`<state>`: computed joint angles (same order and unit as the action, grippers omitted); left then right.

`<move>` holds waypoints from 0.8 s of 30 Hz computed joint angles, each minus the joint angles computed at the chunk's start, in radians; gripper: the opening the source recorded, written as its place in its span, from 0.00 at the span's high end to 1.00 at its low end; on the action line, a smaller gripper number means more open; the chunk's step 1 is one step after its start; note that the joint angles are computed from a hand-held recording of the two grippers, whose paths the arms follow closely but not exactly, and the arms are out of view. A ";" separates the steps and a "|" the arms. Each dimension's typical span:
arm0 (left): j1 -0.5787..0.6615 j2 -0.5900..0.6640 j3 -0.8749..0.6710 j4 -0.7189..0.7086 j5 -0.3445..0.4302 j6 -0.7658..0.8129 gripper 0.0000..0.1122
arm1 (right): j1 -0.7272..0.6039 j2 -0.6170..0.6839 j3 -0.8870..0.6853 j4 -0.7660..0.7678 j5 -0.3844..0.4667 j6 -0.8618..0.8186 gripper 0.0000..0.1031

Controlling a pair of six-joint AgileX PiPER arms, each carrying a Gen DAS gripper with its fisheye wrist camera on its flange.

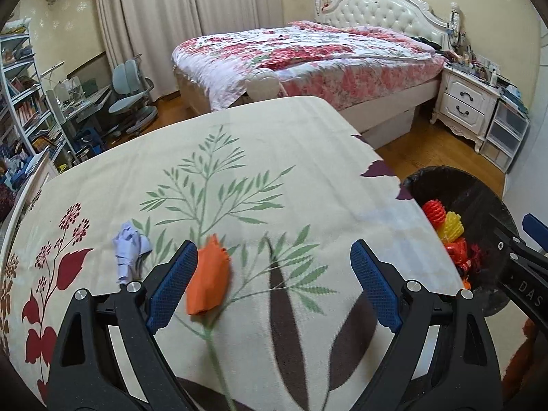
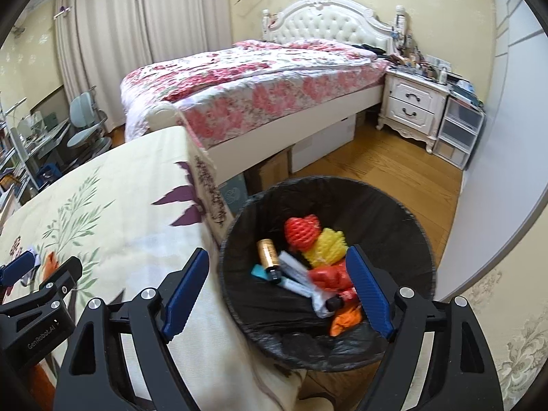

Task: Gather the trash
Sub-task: 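Move both tools back over the bed toward the orange bag and blue cloth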

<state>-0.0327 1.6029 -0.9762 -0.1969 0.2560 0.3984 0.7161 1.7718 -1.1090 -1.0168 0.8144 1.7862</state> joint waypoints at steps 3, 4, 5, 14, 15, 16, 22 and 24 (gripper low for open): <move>0.058 -0.015 0.013 -0.034 -0.004 0.052 0.21 | 0.020 0.032 -0.048 0.020 -0.014 -0.032 0.23; 0.082 -0.021 0.016 -0.064 -0.004 0.088 0.21 | 0.026 0.043 -0.065 0.028 -0.018 -0.045 0.23; 0.107 -0.025 0.018 -0.096 -0.002 0.127 0.21 | 0.032 0.054 -0.082 0.035 -0.023 -0.058 0.23; 0.303 -0.005 -0.028 -0.249 0.048 0.315 0.21 | 0.087 0.158 -0.260 0.107 -0.034 -0.202 0.23; 0.319 0.000 -0.034 -0.255 0.050 0.325 0.21 | 0.091 0.169 -0.280 0.116 -0.035 -0.219 0.23; 0.336 0.006 -0.039 -0.262 0.050 0.338 0.21 | 0.097 0.180 -0.299 0.124 -0.034 -0.234 0.23; 0.422 0.045 -0.081 -0.286 0.066 0.377 0.21 | 0.129 0.248 -0.423 0.171 -0.019 -0.327 0.23; 0.443 0.054 -0.091 -0.289 0.070 0.385 0.21 | 0.140 0.277 -0.476 0.190 -0.008 -0.367 0.23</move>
<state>0.4102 1.6570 -1.0668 -0.4854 0.3258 0.7830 0.8562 2.0484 -1.5847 -0.8263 0.8061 1.4196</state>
